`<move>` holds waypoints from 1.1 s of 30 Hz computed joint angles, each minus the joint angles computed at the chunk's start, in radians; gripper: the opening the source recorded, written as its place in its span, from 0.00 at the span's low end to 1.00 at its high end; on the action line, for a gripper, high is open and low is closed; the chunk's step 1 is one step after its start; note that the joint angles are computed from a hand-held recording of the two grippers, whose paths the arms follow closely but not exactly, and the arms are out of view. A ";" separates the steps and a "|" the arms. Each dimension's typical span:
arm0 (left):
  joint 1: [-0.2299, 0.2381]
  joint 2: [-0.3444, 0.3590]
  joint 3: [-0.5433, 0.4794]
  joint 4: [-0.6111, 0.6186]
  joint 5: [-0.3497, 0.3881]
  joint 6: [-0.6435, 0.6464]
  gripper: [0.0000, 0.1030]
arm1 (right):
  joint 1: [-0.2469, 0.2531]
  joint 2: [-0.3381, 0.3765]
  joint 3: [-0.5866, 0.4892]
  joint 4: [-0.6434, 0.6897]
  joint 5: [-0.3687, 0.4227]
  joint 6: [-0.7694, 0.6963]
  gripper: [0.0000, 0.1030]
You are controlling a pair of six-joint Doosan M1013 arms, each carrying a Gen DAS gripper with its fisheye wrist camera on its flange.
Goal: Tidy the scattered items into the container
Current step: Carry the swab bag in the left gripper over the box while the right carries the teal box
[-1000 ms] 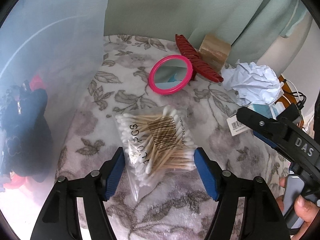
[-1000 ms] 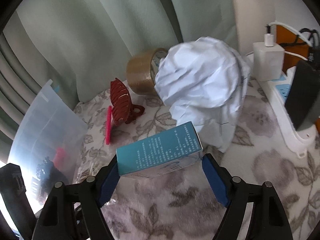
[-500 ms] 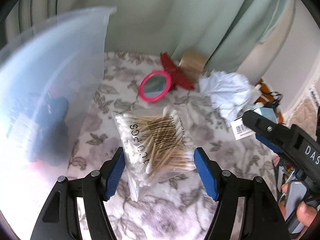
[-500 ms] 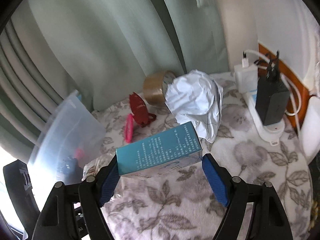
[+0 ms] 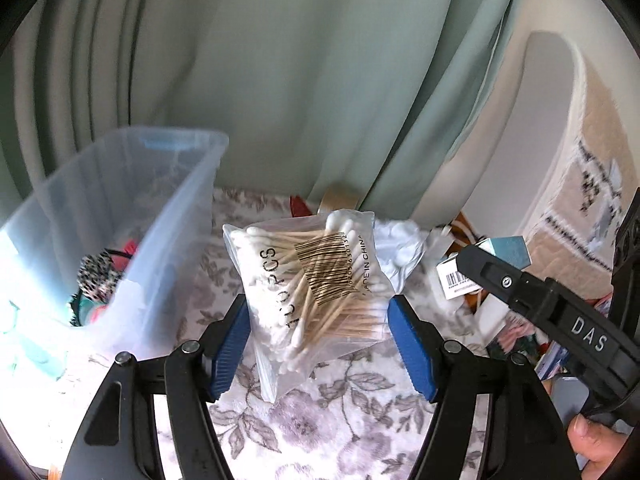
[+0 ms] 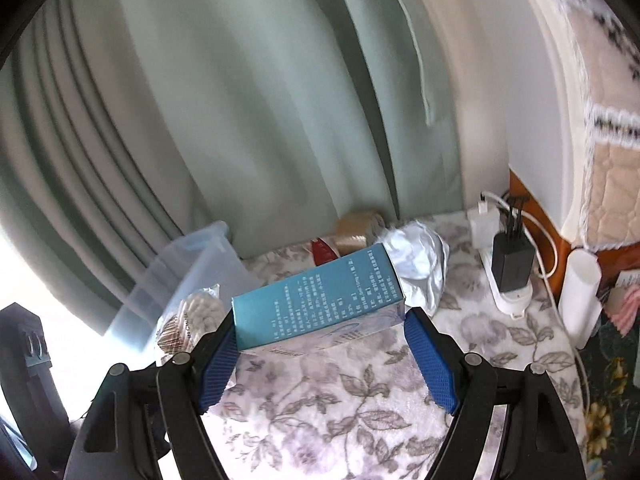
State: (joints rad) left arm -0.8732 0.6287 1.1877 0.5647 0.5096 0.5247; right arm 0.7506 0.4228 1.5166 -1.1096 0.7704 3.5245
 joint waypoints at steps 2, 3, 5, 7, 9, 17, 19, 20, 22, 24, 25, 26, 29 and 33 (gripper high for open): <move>-0.004 -0.021 0.024 0.052 -0.016 -0.053 0.69 | 0.013 -0.002 -0.012 -0.012 0.017 -0.008 0.80; -0.005 -0.031 0.035 0.078 -0.022 -0.081 0.69 | 0.019 -0.001 -0.018 -0.018 0.024 -0.013 0.80; -0.008 -0.051 0.060 0.134 -0.034 -0.140 0.69 | 0.033 0.000 -0.033 -0.028 0.041 -0.025 0.80; -0.009 -0.073 0.086 0.193 -0.042 -0.204 0.69 | 0.043 0.003 -0.047 -0.033 0.052 -0.041 0.80; -0.009 -0.092 0.108 0.247 -0.046 -0.269 0.69 | 0.054 0.007 -0.065 -0.037 0.063 -0.062 0.80; 0.001 -0.156 0.192 0.444 -0.035 -0.515 0.69 | 0.078 0.043 -0.160 -0.026 0.069 -0.190 0.79; 0.008 -0.171 0.212 0.474 -0.031 -0.566 0.69 | 0.080 0.059 -0.192 -0.008 0.064 -0.238 0.79; 0.012 -0.178 0.222 0.489 -0.026 -0.591 0.69 | 0.080 0.067 -0.206 0.002 0.060 -0.260 0.79; 0.019 -0.190 0.241 0.518 -0.018 -0.638 0.69 | 0.080 0.084 -0.237 0.025 0.046 -0.303 0.79; 0.027 -0.202 0.261 0.544 -0.008 -0.682 0.69 | 0.081 0.104 -0.270 0.050 0.037 -0.354 0.79; 0.031 -0.208 0.270 0.556 -0.002 -0.704 0.69 | 0.080 0.116 -0.288 0.067 0.032 -0.384 0.79; 0.035 -0.212 0.278 0.563 0.001 -0.718 0.69 | 0.080 0.128 -0.308 0.088 0.027 -0.417 0.79; 0.047 -0.221 0.299 0.578 0.002 -0.760 0.69 | 0.076 0.163 -0.363 0.155 0.011 -0.512 0.79; 0.064 -0.226 0.317 0.583 -0.004 -0.790 0.69 | 0.070 0.208 -0.431 0.243 0.002 -0.629 0.79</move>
